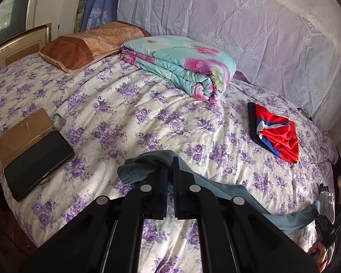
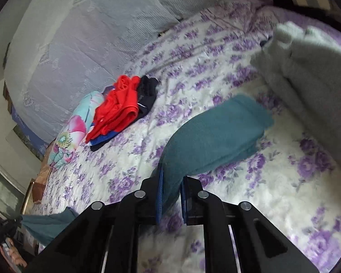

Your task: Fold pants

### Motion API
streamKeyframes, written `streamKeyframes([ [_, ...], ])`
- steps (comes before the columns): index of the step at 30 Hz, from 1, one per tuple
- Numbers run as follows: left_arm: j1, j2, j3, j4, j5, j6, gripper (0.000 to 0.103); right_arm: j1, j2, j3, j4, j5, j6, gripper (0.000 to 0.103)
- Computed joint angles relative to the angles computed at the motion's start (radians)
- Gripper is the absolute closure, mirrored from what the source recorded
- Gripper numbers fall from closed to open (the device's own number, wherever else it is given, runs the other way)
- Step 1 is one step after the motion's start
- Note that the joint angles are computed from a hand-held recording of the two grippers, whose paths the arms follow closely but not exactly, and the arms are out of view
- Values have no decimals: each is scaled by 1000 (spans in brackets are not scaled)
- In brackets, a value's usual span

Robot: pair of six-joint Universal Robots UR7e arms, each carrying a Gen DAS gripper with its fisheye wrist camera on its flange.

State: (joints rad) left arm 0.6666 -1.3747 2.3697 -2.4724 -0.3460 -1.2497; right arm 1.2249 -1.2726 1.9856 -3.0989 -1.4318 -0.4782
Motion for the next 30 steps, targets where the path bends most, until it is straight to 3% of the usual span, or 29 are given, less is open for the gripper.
streamKeyframes([
  [4,-45,-63,46,4,-10,-2,100,-56,-263,172,101,110,-103,90],
  [6,-72,-90,67,23,-7,-11,100,-76,-353,229,132,83,-167,84],
  [7,-82,-100,73,53,-5,-27,100,-73,-368,237,159,19,-199,60],
  [8,-87,-108,78,84,-6,-52,100,-60,-361,244,145,-82,-207,42],
  [9,-88,-115,89,90,-13,-66,100,-71,-360,265,90,-142,-202,35],
  [11,-81,-127,113,67,-41,-66,100,-117,-389,295,79,-135,-187,39],
  [12,-79,-137,121,85,-51,-85,100,-154,-425,305,123,-78,-179,48],
  [16,-100,-176,137,165,-63,-135,100,-230,-521,351,173,62,-170,63],
  [23,-149,-194,140,230,-53,-182,100,-317,-553,366,154,146,-95,66],
  [30,-146,-187,123,271,-56,-209,100,-379,-482,268,197,170,27,67],
])
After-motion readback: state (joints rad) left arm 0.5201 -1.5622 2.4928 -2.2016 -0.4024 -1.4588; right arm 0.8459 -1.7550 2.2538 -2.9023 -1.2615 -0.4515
